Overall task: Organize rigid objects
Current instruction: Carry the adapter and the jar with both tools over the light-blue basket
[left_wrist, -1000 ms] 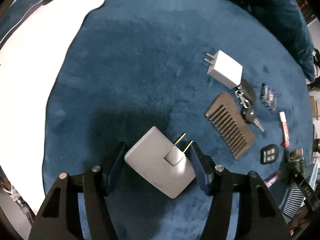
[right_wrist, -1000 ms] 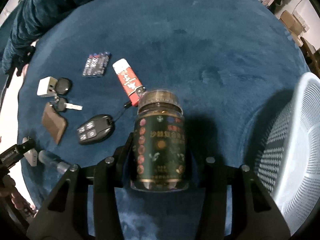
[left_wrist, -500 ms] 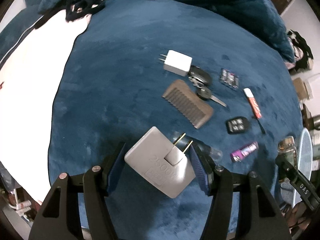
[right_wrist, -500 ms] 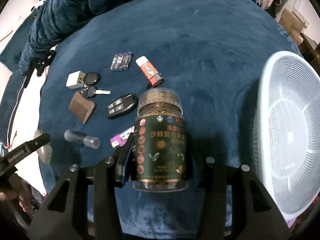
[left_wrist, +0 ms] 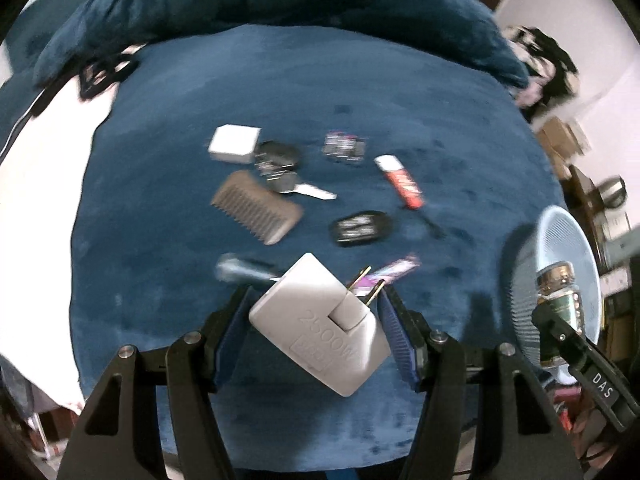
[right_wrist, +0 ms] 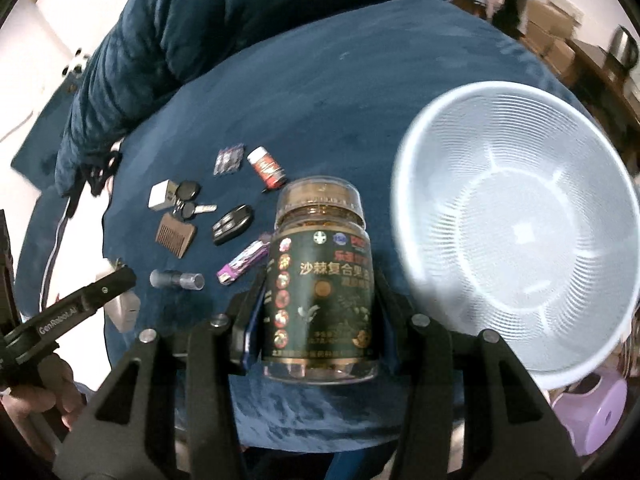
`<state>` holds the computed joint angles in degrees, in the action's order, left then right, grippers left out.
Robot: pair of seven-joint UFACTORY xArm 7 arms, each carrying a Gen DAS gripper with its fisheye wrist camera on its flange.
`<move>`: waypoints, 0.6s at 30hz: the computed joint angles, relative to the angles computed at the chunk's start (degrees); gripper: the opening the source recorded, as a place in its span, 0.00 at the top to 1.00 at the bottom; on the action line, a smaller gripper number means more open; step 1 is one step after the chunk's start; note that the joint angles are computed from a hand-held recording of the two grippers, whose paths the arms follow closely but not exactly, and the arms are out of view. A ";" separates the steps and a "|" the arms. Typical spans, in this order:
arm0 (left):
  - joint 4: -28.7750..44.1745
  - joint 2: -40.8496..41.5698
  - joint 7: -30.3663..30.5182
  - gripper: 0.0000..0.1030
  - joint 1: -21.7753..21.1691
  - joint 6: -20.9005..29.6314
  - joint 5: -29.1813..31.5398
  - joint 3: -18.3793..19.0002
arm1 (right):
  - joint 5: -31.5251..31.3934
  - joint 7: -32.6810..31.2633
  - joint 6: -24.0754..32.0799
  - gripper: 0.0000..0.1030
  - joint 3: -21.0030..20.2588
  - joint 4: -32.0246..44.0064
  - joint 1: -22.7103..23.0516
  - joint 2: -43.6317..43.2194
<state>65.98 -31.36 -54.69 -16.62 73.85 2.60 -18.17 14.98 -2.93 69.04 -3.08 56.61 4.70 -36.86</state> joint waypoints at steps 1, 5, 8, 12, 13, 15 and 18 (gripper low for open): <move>1.17 1.26 -0.05 0.38 -0.06 -0.32 0.25 -0.64 | -0.18 -0.13 0.09 0.54 -0.67 0.21 -0.42 -0.12; 8.42 8.89 -0.31 0.38 -1.35 -1.48 2.48 -3.45 | -1.03 -1.02 0.21 0.54 -3.42 1.22 -2.70 -0.09; 14.99 15.97 -0.91 0.38 -3.51 -1.90 5.06 -4.98 | -1.84 -1.91 0.35 0.54 -5.27 2.12 -4.82 0.56; 23.89 25.24 -0.89 0.38 -7.40 -1.77 8.87 -5.98 | -3.09 -2.29 0.23 0.54 -7.96 3.44 -8.70 1.99; 26.94 28.10 -0.70 0.38 -8.65 -1.49 10.11 -6.28 | -3.12 -2.39 0.20 0.54 -8.33 3.64 -9.37 2.35; 32.94 33.38 -0.31 0.38 -11.38 -0.67 12.39 -6.50 | -3.41 -2.43 0.20 0.54 -9.30 4.19 -11.02 3.17; 39.60 39.20 0.72 0.37 -15.11 0.28 14.30 -5.70 | -3.19 -3.25 0.59 0.54 -10.50 5.15 -12.60 4.38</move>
<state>105.58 7.84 -53.97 -31.73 74.14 16.89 -23.87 11.79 -6.18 69.63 -13.58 61.76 -7.90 -32.48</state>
